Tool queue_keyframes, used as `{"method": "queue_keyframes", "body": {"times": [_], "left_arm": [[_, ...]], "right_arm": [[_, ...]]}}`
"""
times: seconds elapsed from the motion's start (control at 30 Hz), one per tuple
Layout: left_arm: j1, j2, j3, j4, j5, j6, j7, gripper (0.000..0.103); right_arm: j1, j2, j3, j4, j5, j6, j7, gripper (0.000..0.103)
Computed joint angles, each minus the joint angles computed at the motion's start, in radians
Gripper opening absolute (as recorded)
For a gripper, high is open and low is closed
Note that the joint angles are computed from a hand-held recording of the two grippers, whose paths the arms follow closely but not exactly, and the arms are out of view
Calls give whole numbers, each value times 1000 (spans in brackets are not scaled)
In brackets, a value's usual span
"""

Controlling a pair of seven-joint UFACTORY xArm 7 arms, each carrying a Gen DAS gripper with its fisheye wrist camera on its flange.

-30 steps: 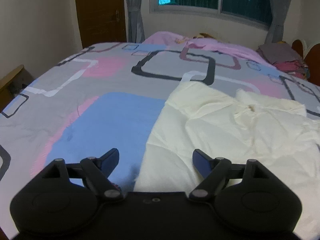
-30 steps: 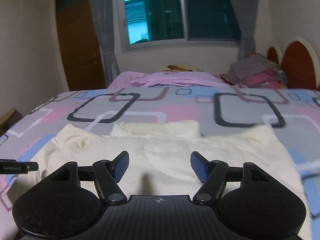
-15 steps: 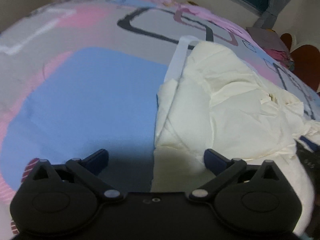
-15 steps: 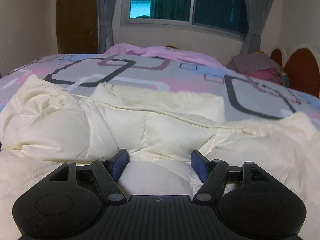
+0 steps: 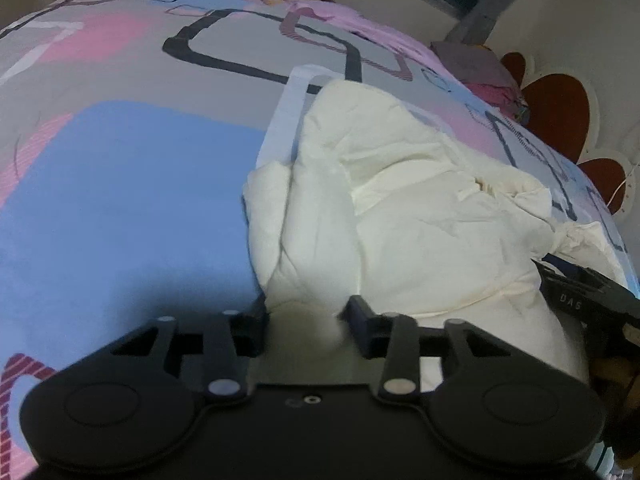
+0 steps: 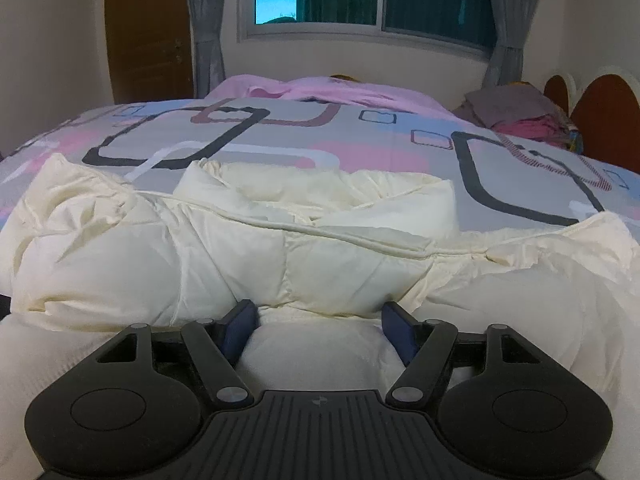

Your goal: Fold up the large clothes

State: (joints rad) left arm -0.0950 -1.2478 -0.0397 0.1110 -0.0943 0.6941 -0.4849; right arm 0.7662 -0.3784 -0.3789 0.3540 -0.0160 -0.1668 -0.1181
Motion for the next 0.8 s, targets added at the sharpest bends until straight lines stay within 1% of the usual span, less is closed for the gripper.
{"method": "queue_keyframes", "body": {"times": [0.03,0.1,0.17,0.2,0.23,0.27,0.3,0.33,0.37,0.4,0.47,0.5,0.57,0.63,0.7,0.77,0.8], "left_arm": [[-1,-3,6,-4,-7,-5,-5,33],[5,-21,28,-12,-19,-4,-6,25],[10,-30,25,-7,-24,3,-13,21],[11,-29,19,0,-27,6,-23,18],[11,-43,9,2,-31,15,-37,17],[10,-53,2,5,-35,19,-51,16],[9,-57,-1,11,-37,21,-61,15],[5,-74,-8,15,-42,32,-78,15],[1,-82,-13,22,-47,36,-94,14],[-3,-88,-24,33,-49,42,-111,14],[-12,-91,-48,58,-51,48,-146,14],[-18,-91,-56,69,-54,47,-165,14],[-38,-88,-83,111,-62,45,-211,14],[-67,-42,-113,170,-58,14,-227,14],[-93,32,-143,228,-58,-37,-248,14],[-116,128,-173,286,-62,-102,-275,14],[-128,182,-185,314,-63,-140,-287,14]], "right_arm": [[-10,-12,12,2,3,18,5,69],[-2,-49,3,5,20,60,-5,69],[-28,-110,23,-4,50,92,-10,69],[-65,-151,55,-21,57,96,-14,69],[-117,-175,104,-35,58,89,-18,69],[-203,-191,184,-56,51,68,-18,69],[-260,-190,239,-67,38,56,-19,69],[-276,-169,252,-64,35,63,-47,67],[-250,-143,223,-54,25,83,-54,53],[-224,-122,199,-54,31,69,-64,53],[-226,-63,217,-55,1,5,-105,53],[-202,-43,193,-56,-13,-23,-114,53],[-94,-24,65,-48,-37,-39,-95,53],[-16,-15,-31,-42,-70,-50,-87,53],[64,-18,-129,-33,-99,-45,-77,53],[165,-39,-248,-15,-108,-13,-88,53],[197,-54,-284,-11,-99,5,-104,53]]}}
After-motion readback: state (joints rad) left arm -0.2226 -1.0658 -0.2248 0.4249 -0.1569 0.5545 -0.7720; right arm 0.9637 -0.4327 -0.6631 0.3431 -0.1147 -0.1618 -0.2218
